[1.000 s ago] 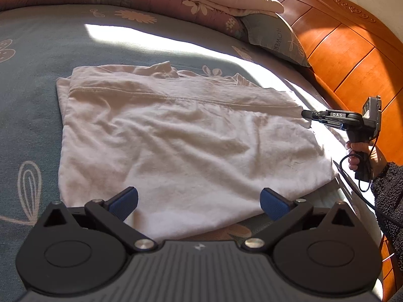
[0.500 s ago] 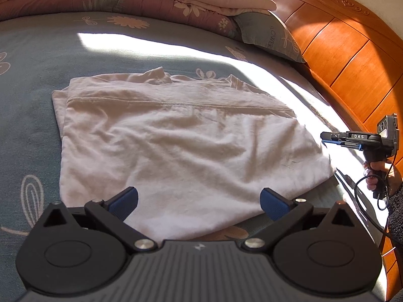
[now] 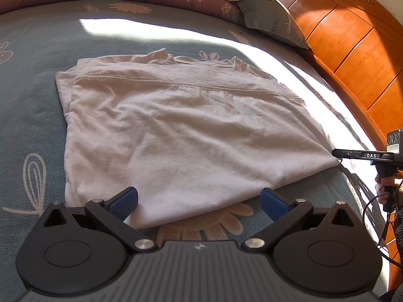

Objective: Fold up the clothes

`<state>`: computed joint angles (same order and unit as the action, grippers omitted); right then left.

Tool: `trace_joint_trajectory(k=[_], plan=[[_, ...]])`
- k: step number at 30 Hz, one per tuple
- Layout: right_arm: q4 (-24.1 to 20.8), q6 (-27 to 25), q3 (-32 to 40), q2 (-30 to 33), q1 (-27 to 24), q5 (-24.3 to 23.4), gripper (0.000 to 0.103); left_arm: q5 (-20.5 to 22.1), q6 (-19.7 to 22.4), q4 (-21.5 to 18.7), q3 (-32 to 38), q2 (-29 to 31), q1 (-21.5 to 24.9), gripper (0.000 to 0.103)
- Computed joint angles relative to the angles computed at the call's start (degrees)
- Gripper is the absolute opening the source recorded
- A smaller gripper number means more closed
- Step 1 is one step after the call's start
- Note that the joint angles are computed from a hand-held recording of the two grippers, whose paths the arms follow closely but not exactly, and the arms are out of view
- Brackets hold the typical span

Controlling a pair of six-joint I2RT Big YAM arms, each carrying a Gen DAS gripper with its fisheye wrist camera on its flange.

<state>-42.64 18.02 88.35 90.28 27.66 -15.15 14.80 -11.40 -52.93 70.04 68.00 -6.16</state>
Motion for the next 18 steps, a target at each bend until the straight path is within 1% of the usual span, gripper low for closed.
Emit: trace_joint_trajectory(k=[1,3,4,6,7,8,9,10,11,13,14,15,16,17,18], plan=[[-0.1,0.1,0.0,-0.3,0.0,0.9,0.004,-0.2,0.7,-0.2,0.2,0.0,0.2,0.102],[-0.3,0.2,-0.1,-0.9,0.1,2.6,0.021,0.4,2.1,0.8,0.8,-0.2,0.7,0.102],[-0.4,-0.2,0.3,-1.1,0.4,4.0,0.021,0.7,2.5,1.7,1.2,-0.1,0.7,0.102],[-0.2,-3.8,3.0,-0.2,2.3,6.3,0.022,-0.1,3.3,3.4,2.1,1.0,0.3,0.102],[0.0,-5.6,4.5,0.6,3.4,6.7,0.024,-1.1,4.0,4.3,2.4,2.0,-0.2,0.102],[0.3,-7.1,6.0,1.6,4.6,6.6,0.029,-2.1,4.7,4.9,2.7,2.9,-0.8,0.102],[0.6,-8.9,7.5,2.9,6.0,6.7,0.036,-4.5,5.9,4.0,3.0,3.6,-1.8,0.102],[0.4,-10.7,8.8,4.4,7.4,7.5,0.041,-6.9,7.0,3.2,3.3,4.4,-2.7,0.102],[-0.4,-12.0,10.0,5.9,8.7,8.8,0.049,-9.2,8.1,2.4,3.5,5.2,-3.6,0.102],[-2.2,-14.5,12.3,8.7,11.1,11.6,0.050,-12.1,9.6,1.0,1.5,4.0,-4.7,0.102],[-3.4,-15.8,12.4,9.3,12.0,14.0,0.052,-12.7,9.6,1.9,-0.7,2.0,-4.9,0.102],[-2.2,-16.9,10.5,8.7,12.8,16.5,0.058,-13.2,9.6,2.5,-2.7,-0.1,-5.0,0.102],[0.1,-16.7,7.8,7.3,13.2,17.8,0.064,-13.5,9.3,2.5,-3.9,-1.5,-5.0,0.102],[0.9,-15.6,6.1,6.3,13.3,18.3,0.083,-14.0,10.2,1.8,-4.7,-2.8,-5.3,0.102],[1.3,-14.8,4.7,5.4,13.3,18.3,0.097,-14.5,11.1,0.9,-5.3,-4.0,-5.6,0.102]])
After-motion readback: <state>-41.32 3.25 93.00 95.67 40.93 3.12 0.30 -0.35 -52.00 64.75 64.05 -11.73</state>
